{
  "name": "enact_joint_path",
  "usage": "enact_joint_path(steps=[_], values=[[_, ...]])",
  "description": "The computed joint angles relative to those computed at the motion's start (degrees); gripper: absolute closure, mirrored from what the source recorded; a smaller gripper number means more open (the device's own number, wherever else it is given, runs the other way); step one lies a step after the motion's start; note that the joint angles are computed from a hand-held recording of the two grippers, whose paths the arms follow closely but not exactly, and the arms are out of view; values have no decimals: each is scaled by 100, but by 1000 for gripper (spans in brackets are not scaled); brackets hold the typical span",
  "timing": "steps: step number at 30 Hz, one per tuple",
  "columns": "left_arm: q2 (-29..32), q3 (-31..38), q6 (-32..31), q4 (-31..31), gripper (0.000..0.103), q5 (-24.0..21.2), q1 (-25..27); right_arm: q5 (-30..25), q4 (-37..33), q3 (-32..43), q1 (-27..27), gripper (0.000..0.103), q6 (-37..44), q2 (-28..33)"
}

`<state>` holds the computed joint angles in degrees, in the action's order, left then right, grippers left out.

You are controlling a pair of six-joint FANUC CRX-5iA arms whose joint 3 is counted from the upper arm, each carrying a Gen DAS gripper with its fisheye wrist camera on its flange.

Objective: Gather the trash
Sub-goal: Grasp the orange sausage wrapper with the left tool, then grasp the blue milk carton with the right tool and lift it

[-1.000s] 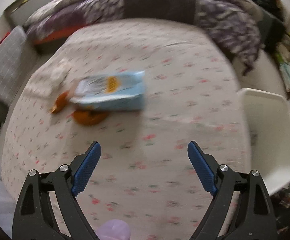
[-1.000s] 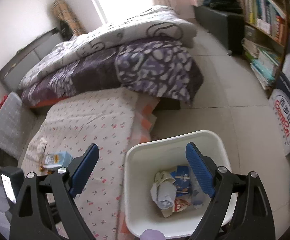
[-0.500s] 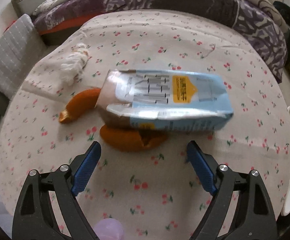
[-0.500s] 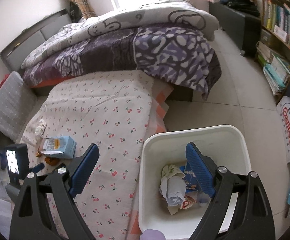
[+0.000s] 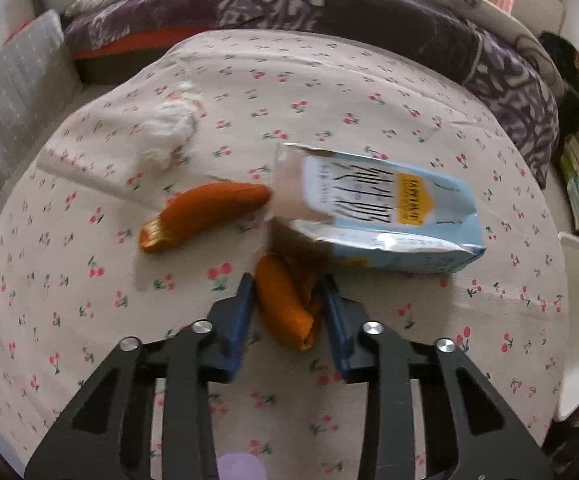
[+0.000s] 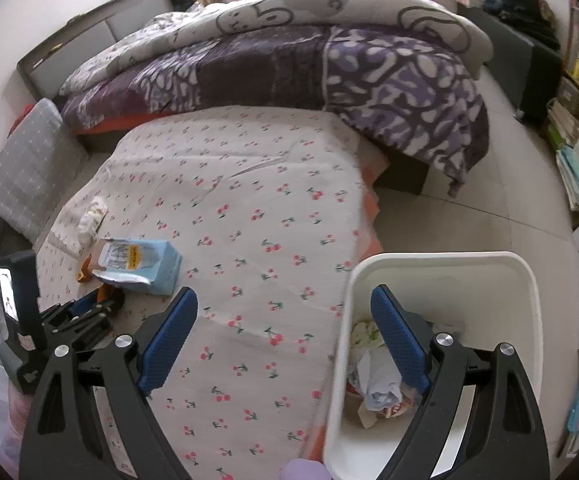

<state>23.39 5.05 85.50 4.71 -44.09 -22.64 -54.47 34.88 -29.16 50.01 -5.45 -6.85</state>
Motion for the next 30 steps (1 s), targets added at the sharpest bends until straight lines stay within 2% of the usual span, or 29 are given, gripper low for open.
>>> enact_joint_path(steps=[5, 9, 15, 19, 22, 28, 30], values=[[-206, -127, 291, -204, 74, -162, 128, 214, -74, 257, -10, 17, 488, 355], [-473, -346, 353, -178, 74, -228, 301, 434, -25, 630, 23, 17, 1234, 826], [-1040, -705, 413, 44, 74, -238, 633, 360, 183, 1477, 90, 11, 3306, 1778], [-1418, -938, 296, 258, 74, -97, 774, 181, -304, 2341, -36, 11, 4991, 2416], [-1549, -1011, 214, 437, 74, -43, 824, 71, -656, 2828, -125, 11, 5745, 2769], [-1710, -1144, 37, 638, 74, 23, 932, -241, -1095, 3414, -287, 11, 6372, 3292], [-1716, -1159, 38, 644, 74, 16, 977, -205, -1124, 3425, -333, 16, 6271, 3345]])
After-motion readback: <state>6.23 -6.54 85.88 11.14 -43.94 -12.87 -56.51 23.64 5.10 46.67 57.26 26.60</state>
